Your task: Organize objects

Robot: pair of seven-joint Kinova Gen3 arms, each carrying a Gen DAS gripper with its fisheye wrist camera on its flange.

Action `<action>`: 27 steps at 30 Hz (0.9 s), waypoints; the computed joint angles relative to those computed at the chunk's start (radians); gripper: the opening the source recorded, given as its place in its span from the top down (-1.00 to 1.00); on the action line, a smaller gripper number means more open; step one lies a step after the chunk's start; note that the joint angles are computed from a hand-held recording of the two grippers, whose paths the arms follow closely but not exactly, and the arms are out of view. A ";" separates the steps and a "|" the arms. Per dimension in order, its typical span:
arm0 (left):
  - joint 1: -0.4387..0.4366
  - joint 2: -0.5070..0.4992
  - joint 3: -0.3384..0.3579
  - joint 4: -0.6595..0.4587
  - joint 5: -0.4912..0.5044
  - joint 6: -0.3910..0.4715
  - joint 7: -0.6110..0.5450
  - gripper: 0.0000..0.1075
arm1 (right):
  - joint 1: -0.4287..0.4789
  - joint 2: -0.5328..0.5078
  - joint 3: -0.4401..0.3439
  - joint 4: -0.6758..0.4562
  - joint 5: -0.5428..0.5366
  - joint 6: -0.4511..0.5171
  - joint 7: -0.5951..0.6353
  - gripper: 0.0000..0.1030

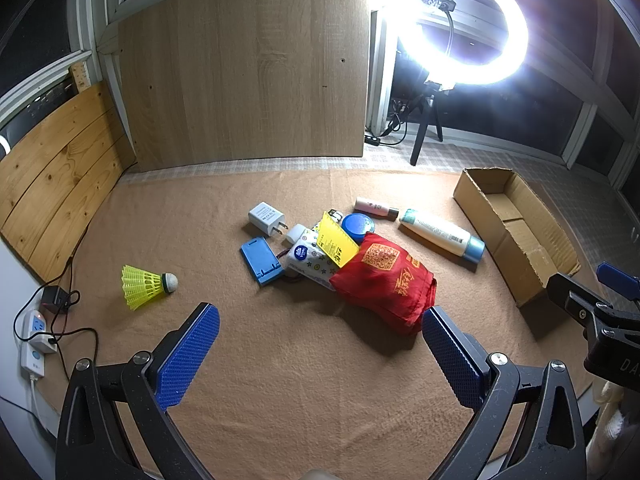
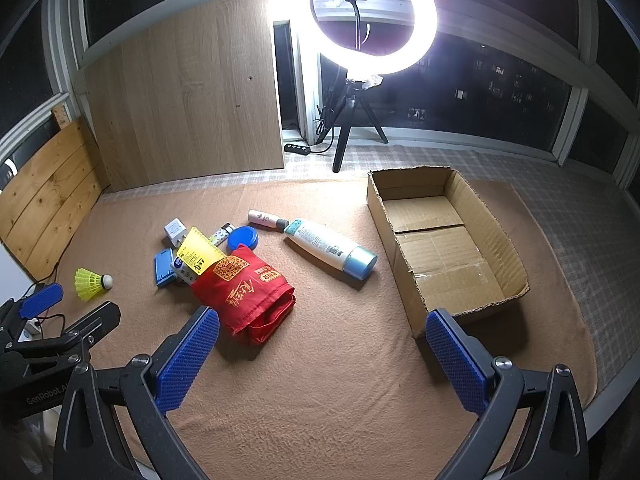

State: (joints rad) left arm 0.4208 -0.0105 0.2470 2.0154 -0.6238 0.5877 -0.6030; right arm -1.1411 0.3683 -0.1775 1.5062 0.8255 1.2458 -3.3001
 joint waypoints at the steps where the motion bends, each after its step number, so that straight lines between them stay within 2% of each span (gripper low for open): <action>1: 0.000 0.000 0.000 0.000 0.000 0.000 0.001 -0.90 | 0.000 0.000 0.000 0.000 0.000 0.000 0.000 -0.99; 27: 0.015 0.031 -0.021 -0.017 0.016 -0.008 -0.026 -0.90 | 0.024 0.006 0.008 -0.002 -0.023 -0.036 0.035 -0.99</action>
State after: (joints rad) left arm 0.4358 0.0204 0.2263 1.9985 -0.6075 0.5796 -0.6290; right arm -1.1167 0.3739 -0.1699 1.5044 0.8029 1.2102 -3.2649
